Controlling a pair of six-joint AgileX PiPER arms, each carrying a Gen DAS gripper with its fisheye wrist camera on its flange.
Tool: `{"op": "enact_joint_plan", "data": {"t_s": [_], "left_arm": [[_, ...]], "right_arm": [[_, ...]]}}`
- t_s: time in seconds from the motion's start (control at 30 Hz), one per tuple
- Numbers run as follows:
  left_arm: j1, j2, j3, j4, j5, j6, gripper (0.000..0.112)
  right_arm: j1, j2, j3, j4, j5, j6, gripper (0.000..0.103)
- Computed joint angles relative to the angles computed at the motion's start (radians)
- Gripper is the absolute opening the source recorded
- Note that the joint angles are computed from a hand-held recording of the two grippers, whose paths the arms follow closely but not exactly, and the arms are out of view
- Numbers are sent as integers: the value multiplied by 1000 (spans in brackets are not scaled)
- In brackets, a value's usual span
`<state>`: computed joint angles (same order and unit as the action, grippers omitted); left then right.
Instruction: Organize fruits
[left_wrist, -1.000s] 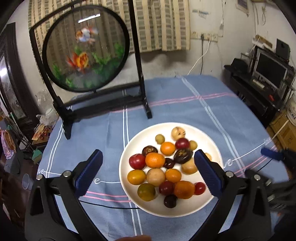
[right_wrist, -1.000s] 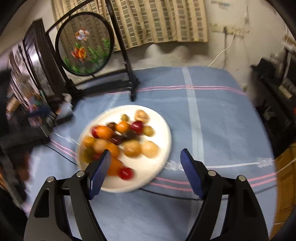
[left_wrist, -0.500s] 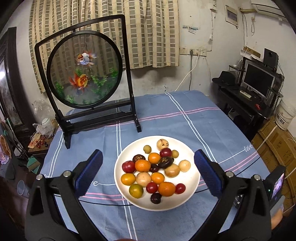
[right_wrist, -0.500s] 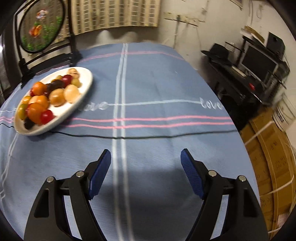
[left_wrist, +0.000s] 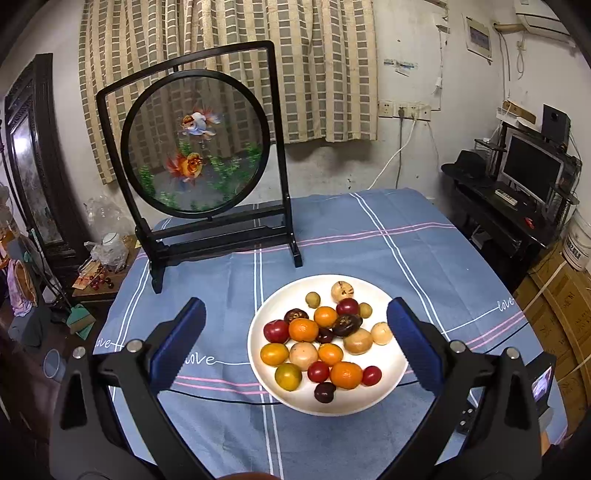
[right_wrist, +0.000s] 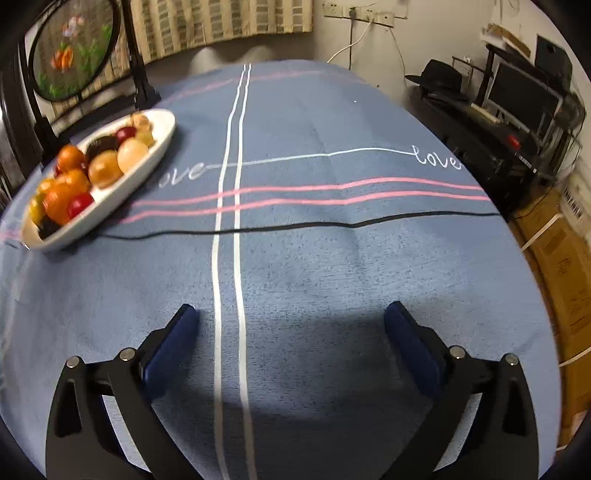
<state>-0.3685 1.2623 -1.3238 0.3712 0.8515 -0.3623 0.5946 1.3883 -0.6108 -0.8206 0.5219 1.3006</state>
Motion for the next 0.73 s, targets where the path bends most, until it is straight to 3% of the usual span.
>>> {"op": "enact_joint_plan", "data": {"t_s": [0.37,0.6,0.73], "left_arm": [[26,18,-21,-32,35,16,100],[-38,26,-4,53,42,-25,100],[-29,31,-19,9,42,8,100]], "right_arm": [[-8,-4,6,4,-13,-2,102],[-9,-5,6,5,-13,-5,102],[-8,-4,5,6,-12,-5,102]]}}
